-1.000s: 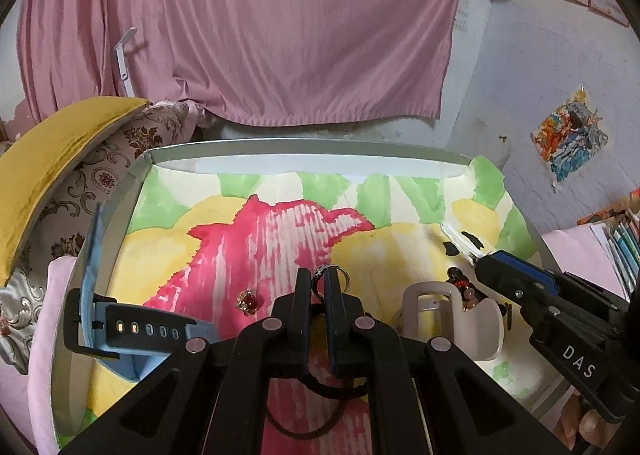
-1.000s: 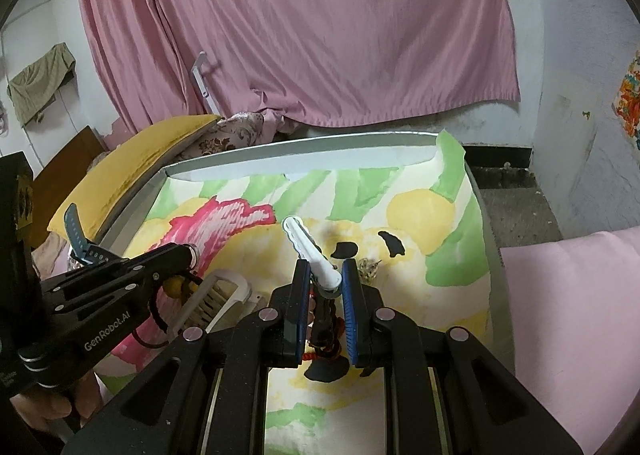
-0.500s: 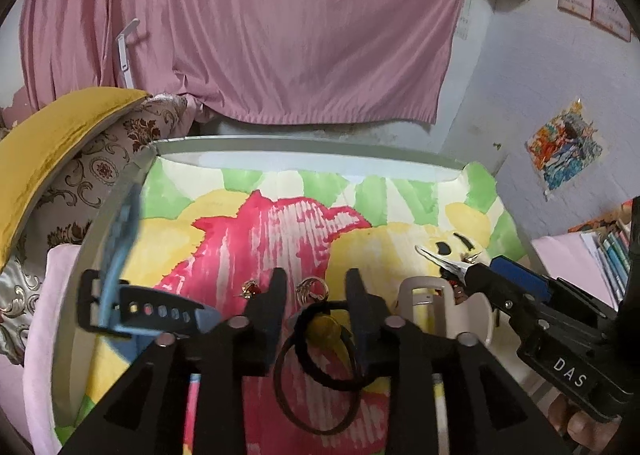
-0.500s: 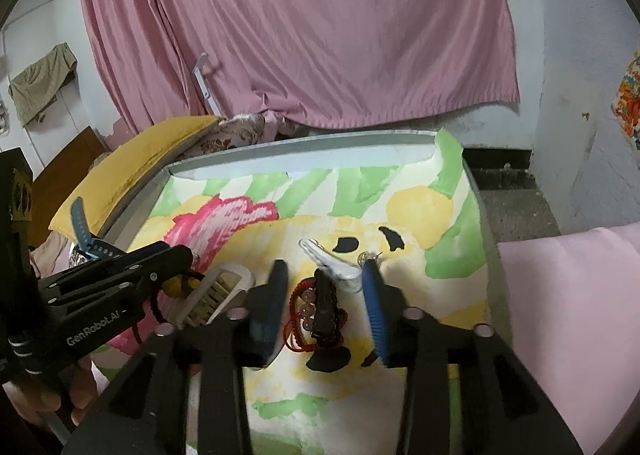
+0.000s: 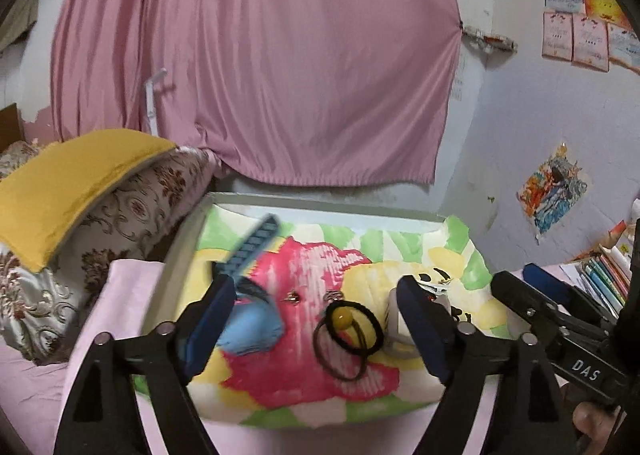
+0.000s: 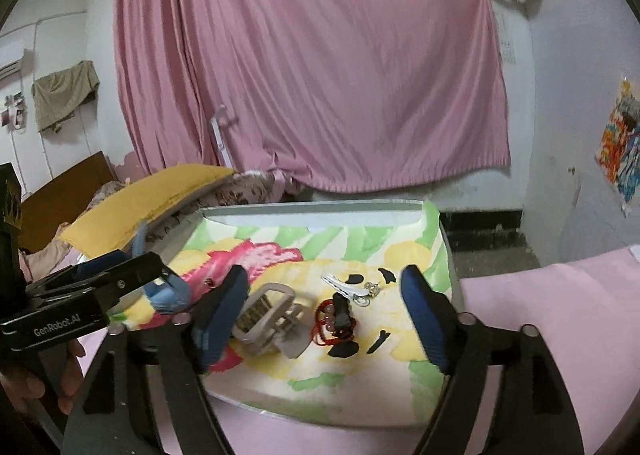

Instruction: Organize jewelry

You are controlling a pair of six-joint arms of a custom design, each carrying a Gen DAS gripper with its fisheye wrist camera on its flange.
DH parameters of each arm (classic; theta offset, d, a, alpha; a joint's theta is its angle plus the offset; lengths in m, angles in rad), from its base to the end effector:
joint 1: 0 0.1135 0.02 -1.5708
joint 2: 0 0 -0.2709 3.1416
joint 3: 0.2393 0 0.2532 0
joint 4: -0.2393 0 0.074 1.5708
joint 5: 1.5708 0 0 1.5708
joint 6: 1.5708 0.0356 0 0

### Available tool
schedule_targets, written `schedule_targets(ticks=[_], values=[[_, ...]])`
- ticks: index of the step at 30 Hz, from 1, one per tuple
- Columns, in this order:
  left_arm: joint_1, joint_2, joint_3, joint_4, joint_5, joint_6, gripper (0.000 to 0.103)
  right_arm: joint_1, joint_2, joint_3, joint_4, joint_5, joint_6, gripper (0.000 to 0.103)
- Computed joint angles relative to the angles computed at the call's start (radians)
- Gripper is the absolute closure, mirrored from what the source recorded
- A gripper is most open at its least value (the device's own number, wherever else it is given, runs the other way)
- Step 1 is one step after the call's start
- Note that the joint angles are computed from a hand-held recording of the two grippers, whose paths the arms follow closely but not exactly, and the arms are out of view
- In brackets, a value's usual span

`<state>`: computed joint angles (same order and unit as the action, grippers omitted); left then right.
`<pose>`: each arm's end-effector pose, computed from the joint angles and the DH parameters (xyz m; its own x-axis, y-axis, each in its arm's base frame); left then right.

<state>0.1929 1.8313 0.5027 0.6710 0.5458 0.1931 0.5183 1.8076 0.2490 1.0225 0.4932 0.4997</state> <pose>0.2879 0.0374 0.0870 -0.5428 0.0611 -0.8376 0.3501 0.9230 -0.1595 0.2143 0.1028 0.0778 -0.4291 0.2411 -0.8705 0.1399 0.9698 0.1997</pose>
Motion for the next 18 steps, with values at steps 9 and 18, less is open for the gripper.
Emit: schedule_targets(ticks=[9,18], values=[[0.171,-0.098,-0.158,0.126,0.146,0.023,0.001,0.225,-0.160,-0.130,-0.005,0.246,0.039,0.006],[0.328,-0.185,-0.287,0.124,0.300,0.159,0.001,0.541,-0.373,-0.165,-0.342,0.528,0.257,0.003]])
